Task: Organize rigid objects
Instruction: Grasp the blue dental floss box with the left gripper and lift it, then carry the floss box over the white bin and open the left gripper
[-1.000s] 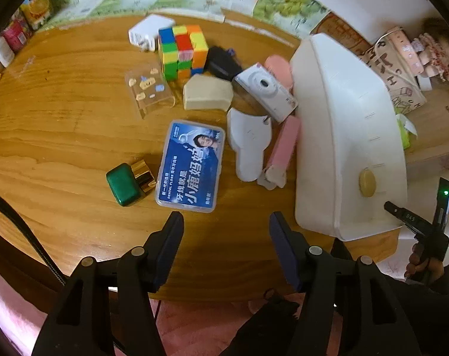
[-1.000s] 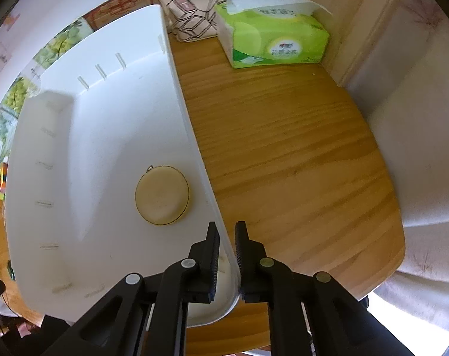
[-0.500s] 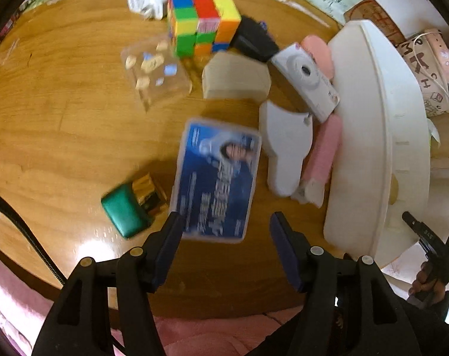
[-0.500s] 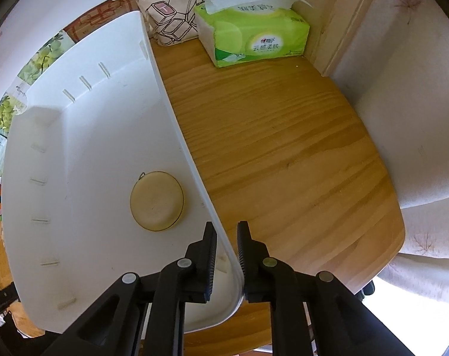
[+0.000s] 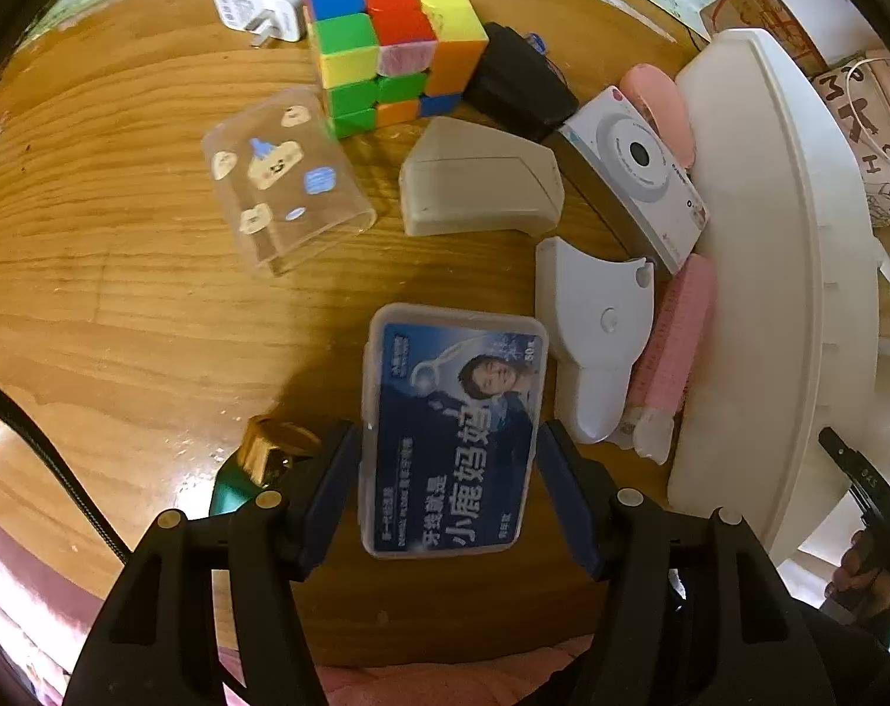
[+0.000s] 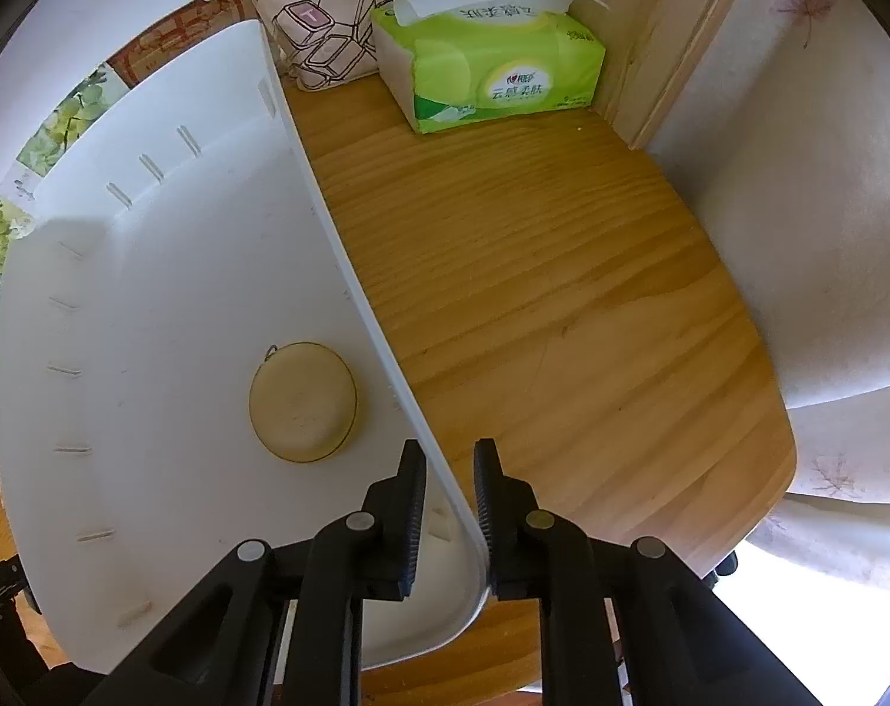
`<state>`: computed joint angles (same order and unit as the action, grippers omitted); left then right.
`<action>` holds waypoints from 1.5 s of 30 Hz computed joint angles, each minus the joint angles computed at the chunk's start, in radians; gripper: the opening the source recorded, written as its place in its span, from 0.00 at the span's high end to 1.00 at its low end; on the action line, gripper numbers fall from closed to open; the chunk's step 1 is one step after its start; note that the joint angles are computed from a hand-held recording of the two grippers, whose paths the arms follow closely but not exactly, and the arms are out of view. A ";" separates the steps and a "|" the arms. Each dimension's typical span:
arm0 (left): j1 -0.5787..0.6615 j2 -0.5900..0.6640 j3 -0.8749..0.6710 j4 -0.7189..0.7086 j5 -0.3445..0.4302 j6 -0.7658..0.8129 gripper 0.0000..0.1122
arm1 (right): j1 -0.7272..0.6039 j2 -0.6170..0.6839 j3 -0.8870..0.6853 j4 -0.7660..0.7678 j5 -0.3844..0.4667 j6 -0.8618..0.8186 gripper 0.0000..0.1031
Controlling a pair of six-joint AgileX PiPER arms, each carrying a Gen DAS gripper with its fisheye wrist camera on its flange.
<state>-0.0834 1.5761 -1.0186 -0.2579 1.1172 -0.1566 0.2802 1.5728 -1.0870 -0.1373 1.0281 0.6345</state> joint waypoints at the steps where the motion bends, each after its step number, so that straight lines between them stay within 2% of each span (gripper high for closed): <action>1: 0.006 -0.003 0.007 0.001 0.000 0.010 0.41 | 0.003 0.005 -0.005 -0.004 0.005 0.005 0.83; 9: 0.015 0.055 -0.028 -0.011 0.006 0.044 0.40 | 0.038 0.019 -0.027 -0.032 0.038 0.053 0.81; 11: 0.014 0.088 -0.039 -0.012 -0.012 0.052 0.40 | 0.045 0.022 -0.033 -0.036 0.046 0.060 0.81; 25: -0.034 0.112 -0.033 -0.008 -0.025 0.023 0.41 | 0.056 0.049 -0.062 -0.033 0.073 0.049 0.81; 34: -0.071 0.025 -0.030 0.031 -0.026 -0.031 0.41 | 0.037 0.051 -0.064 -0.005 0.060 -0.032 0.81; 39: -0.089 -0.065 -0.058 0.065 0.019 -0.067 0.41 | 0.024 0.038 -0.045 0.014 0.035 -0.096 0.81; 45: -0.075 -0.140 -0.125 0.035 0.102 -0.076 0.41 | -0.004 0.017 -0.023 0.049 0.008 -0.210 0.81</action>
